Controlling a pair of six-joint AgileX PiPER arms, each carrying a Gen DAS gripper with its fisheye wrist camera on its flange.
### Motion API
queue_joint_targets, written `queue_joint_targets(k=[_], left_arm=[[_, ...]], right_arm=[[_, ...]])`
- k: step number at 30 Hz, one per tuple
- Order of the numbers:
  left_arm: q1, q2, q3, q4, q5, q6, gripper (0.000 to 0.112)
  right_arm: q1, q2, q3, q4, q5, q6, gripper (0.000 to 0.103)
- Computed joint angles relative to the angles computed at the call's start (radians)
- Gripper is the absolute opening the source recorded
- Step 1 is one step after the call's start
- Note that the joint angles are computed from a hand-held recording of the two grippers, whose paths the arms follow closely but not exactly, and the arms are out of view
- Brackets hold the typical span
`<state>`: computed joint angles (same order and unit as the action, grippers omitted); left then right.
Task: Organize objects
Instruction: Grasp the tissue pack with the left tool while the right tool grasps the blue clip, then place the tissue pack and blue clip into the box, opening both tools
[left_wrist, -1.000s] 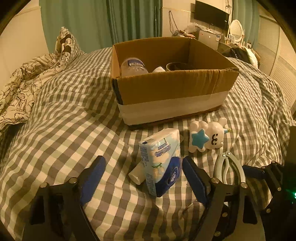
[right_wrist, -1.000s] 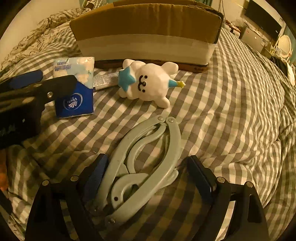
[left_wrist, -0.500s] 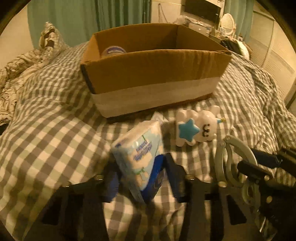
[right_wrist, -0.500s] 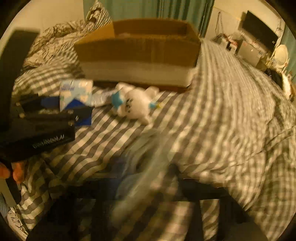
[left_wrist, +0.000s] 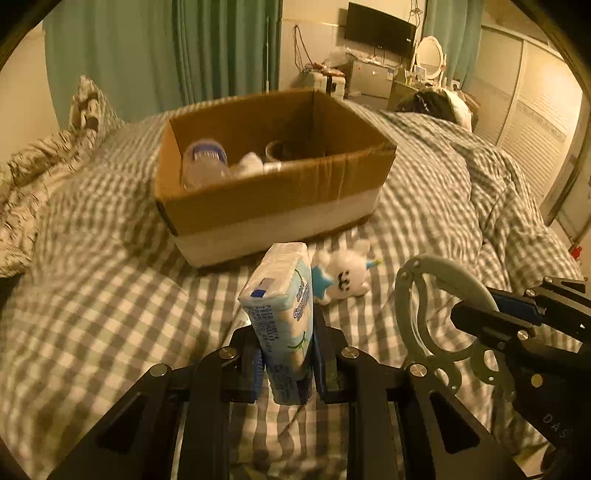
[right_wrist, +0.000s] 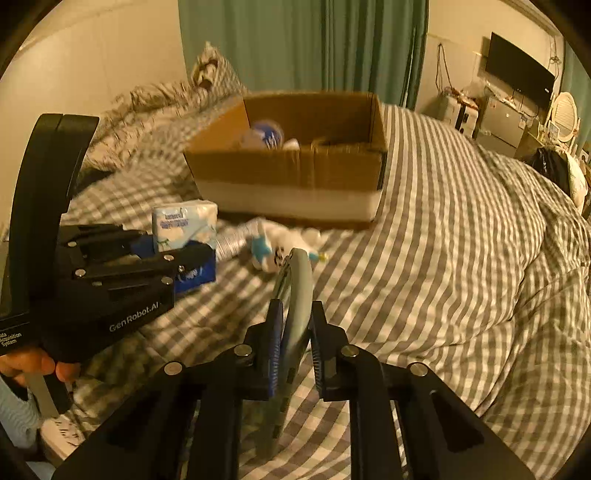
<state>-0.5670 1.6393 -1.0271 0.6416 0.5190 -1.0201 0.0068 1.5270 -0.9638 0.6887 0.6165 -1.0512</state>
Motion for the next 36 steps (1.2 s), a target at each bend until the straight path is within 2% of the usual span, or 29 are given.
queue_joint_targets(k=[5, 11, 17, 28, 36], left_arm=[[-0.030, -0.071, -0.048, 0.011, 0.077, 0.007, 0.021], [-0.036, -0.094, -0.146, 0.027, 0.159, 0.036, 0.021], [0.027, -0.051, -0.294, -0.019, 0.192, 0.126, 0.021], [0.186, 0.180, -0.638, -0.172, 0.204, 0.326, 0.021], [0.246, 0.356, -0.768, -0.278, 0.189, 0.450, 0.021]], right_arm=[[-0.033, -0.068, -0.025, 0.035, 0.053, -0.033, 0.010], [-0.060, -0.088, -0.141, 0.067, 0.113, -0.061, 0.010], [-0.038, -0.009, -0.382, 0.074, 0.139, -0.014, 0.010], [0.083, 0.384, -0.984, -0.063, 0.231, 0.247, 0.010], [0.132, 0.699, -1.346, -0.183, 0.336, 0.416, 0.010]])
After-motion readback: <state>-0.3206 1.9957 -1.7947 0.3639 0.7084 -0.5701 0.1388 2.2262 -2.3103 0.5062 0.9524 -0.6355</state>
